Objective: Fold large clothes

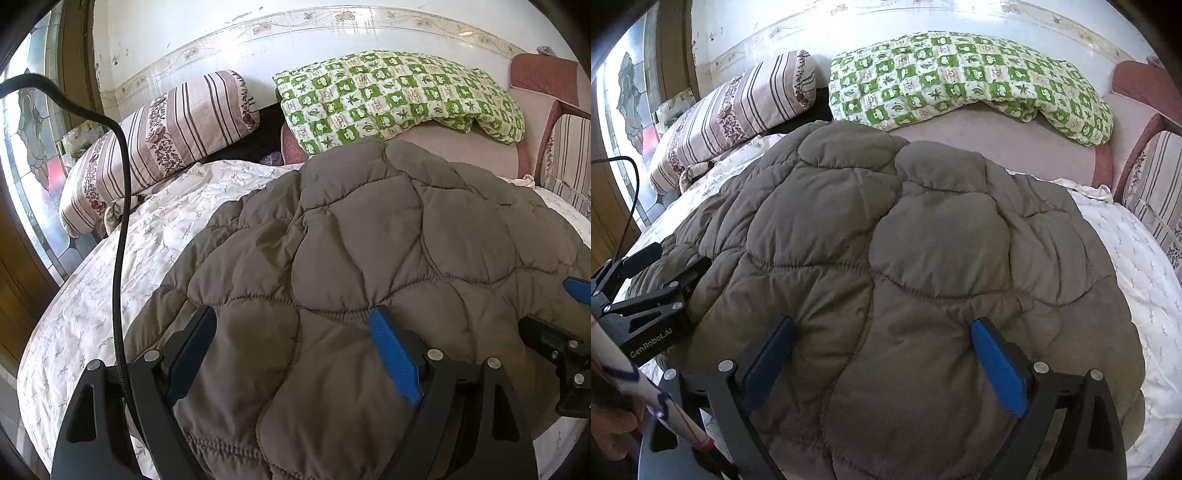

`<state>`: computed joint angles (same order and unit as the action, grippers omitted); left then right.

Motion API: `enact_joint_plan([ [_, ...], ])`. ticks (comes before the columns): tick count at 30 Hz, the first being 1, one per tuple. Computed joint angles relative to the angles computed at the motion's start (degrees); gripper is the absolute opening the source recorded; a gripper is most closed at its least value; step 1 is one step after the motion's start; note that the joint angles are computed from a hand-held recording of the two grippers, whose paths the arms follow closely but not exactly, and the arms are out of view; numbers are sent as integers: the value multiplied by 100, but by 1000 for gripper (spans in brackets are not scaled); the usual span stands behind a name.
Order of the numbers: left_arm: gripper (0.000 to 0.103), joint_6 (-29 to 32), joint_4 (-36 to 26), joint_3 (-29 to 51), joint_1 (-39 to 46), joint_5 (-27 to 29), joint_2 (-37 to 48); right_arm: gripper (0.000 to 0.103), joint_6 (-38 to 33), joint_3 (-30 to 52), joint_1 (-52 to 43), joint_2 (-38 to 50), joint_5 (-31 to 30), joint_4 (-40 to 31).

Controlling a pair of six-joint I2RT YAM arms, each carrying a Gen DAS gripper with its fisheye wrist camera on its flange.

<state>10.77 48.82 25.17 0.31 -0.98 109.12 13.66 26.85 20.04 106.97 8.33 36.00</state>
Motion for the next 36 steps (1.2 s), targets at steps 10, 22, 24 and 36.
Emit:
enact_joint_plan([
  [10,84,5,-23,-16,16,18,-29,99,21,-20,22,-11,18,14],
  [22,84,18,-16,-21,8,-9,-25,99,124,-383,1,-520,5,39],
  [24,84,18,-47,-34,7,-8,-57,99,123,-310,9,-453,-4,-69],
  [36,88,-88,-256,204,174,236,287,103,110,-36,-58,229,-100,102],
])
